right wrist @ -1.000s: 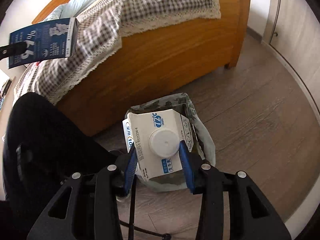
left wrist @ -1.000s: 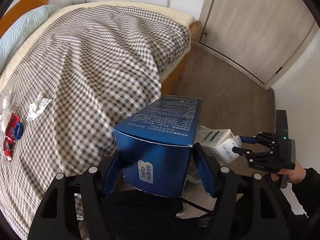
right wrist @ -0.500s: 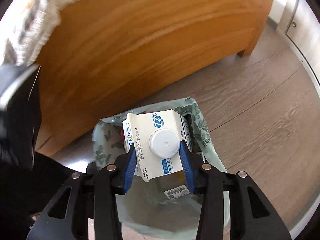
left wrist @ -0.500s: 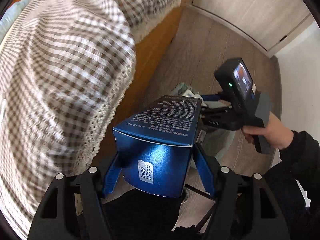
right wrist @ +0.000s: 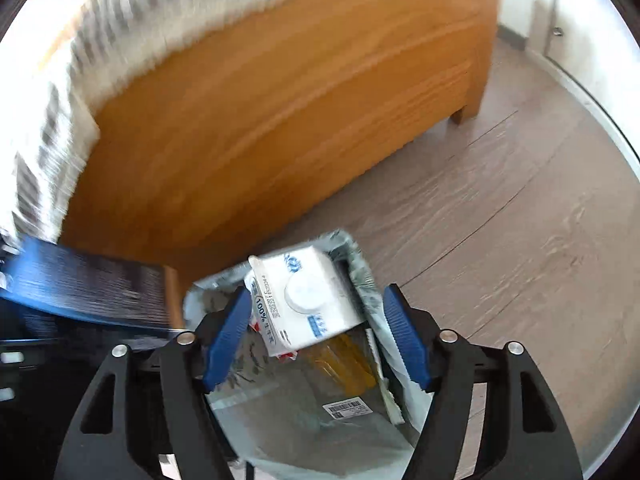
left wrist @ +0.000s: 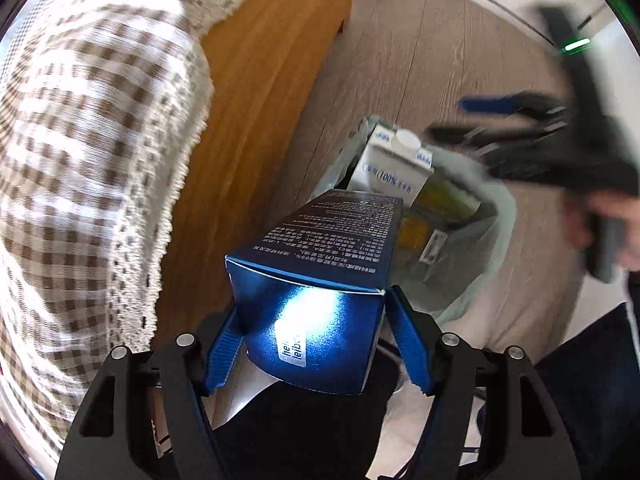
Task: Collect trash
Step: 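Carry the blue box and milk carton over the trash bag and open both tools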
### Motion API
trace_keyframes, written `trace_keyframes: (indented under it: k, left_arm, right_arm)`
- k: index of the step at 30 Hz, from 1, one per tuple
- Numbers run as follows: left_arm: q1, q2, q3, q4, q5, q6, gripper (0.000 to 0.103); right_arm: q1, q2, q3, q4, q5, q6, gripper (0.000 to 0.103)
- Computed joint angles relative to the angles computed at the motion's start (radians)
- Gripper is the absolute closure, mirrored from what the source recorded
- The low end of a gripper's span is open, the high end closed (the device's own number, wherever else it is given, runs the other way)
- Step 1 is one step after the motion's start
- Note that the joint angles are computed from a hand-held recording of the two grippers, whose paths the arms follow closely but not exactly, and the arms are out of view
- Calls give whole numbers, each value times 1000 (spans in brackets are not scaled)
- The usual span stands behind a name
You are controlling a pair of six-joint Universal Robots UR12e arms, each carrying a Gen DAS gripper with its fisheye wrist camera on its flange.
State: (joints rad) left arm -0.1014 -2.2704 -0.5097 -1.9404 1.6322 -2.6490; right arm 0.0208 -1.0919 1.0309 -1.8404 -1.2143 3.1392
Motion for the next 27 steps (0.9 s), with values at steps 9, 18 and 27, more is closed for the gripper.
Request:
trace_keyframes:
  k: [9,18,27]
  left_arm:
    - [-40,-57,-7,-64,114,-11,36]
    - [-80,-82,-126,87,197,-18,36]
    - [-80,-64,-183,130,212,9,27]
  right_arm:
    - [-33,-118,122,1,35,74,37]
    - [-24,-147,172,40,54,121,37]
    - [-4,-138,171,72,9,121,37]
